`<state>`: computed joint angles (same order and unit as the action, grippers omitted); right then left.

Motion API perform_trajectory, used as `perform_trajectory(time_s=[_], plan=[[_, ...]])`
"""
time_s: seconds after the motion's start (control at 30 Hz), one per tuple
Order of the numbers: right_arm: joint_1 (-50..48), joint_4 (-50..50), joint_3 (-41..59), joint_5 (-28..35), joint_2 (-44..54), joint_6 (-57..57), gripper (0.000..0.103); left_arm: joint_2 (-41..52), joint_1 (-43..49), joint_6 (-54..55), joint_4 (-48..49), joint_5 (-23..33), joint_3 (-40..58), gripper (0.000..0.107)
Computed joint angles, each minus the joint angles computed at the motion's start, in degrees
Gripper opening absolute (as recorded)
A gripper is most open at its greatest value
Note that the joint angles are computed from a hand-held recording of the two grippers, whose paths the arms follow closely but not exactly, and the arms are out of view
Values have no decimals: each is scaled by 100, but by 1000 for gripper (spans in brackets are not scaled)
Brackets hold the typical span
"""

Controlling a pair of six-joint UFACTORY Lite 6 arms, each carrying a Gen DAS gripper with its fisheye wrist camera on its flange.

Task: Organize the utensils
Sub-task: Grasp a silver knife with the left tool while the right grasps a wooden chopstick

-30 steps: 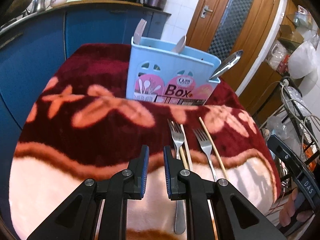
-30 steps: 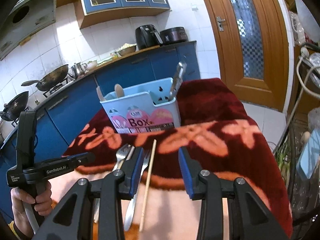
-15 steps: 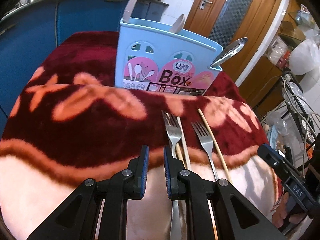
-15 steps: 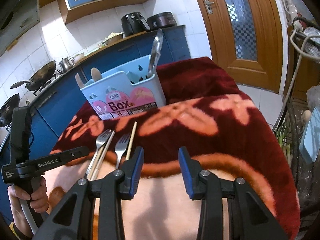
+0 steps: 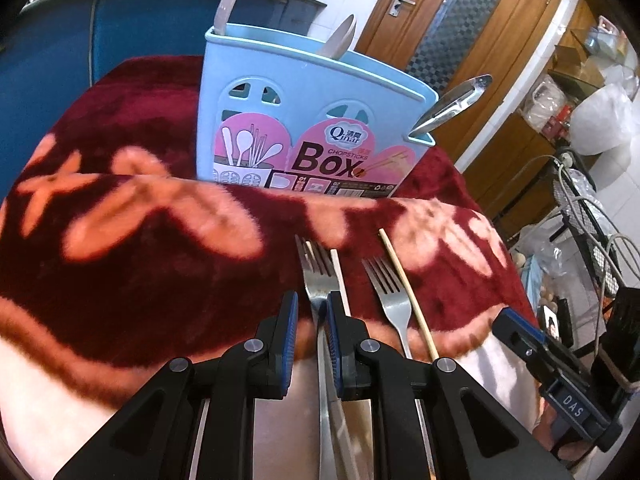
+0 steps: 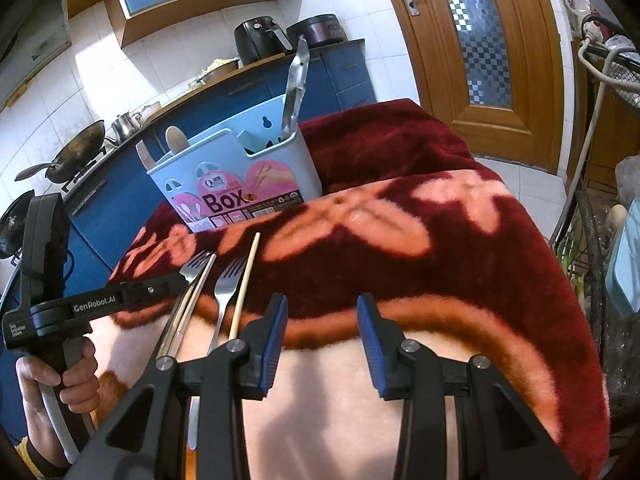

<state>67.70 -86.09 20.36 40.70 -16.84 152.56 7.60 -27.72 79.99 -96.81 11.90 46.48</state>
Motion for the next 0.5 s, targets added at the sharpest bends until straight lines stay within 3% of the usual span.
perform_trajectory(time_s=[0.27,0.4,0.5], plan=[[10,-111,4,-45,78,131,39,283,48,265,-308,288,191,14],[11,-171,-5,-57,95,186,39,380,275,687,-756,754,149,4],[9,-200,3,-81,118,210,39,285,468,815,-873,1100,4,3]])
